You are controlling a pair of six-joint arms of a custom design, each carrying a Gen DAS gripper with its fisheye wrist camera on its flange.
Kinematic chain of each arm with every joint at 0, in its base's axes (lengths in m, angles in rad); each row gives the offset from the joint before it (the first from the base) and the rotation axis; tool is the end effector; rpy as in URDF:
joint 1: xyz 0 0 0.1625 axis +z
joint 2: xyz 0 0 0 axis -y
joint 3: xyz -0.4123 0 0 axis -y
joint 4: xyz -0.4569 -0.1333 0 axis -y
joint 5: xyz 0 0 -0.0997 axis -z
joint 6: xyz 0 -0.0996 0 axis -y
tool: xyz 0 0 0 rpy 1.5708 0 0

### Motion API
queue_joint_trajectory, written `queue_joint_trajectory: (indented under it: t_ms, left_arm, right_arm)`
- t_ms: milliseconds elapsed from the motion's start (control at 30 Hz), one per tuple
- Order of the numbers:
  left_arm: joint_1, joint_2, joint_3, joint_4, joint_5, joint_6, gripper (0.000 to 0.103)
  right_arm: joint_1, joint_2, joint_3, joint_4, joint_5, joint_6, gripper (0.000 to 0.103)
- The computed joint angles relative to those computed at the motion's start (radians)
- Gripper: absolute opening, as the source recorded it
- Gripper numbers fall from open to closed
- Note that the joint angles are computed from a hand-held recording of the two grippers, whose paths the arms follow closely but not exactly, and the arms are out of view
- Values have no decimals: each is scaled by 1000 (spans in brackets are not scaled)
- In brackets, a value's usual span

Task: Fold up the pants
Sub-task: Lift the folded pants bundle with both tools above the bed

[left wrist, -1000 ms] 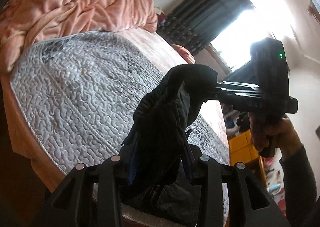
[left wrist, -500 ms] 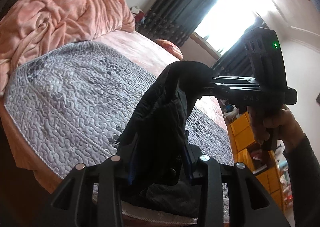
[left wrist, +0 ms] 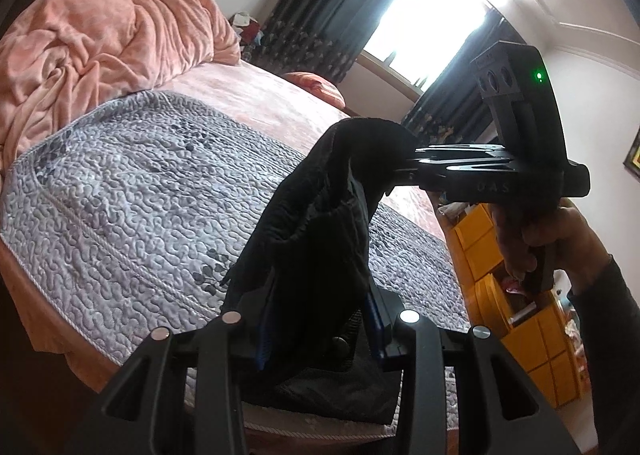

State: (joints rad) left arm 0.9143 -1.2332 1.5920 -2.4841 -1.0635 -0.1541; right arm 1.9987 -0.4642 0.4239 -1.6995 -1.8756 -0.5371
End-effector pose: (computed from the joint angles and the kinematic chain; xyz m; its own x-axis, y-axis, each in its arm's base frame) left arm -0.2802 -0.6614 0.3696 -0.9181 0.2236 -0.3273 0.3825 0.7162 -0.5837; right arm 0.4839 -0.8118 0.2886 -0.5544 -0.7595 0.3402 -0.8062 0.5916 0.0068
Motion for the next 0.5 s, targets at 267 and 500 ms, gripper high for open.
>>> queue_joint_trajectory:
  t_ms: [267,500]
  left_arm:
    - [-25,14,3,21,1,27,37]
    - [-43,38,2,36,-12,50,37]
  right_arm:
    - [-11,-112,179,-90,-13,8,27]
    - [-25,-192,296,-145,-30,22,27]
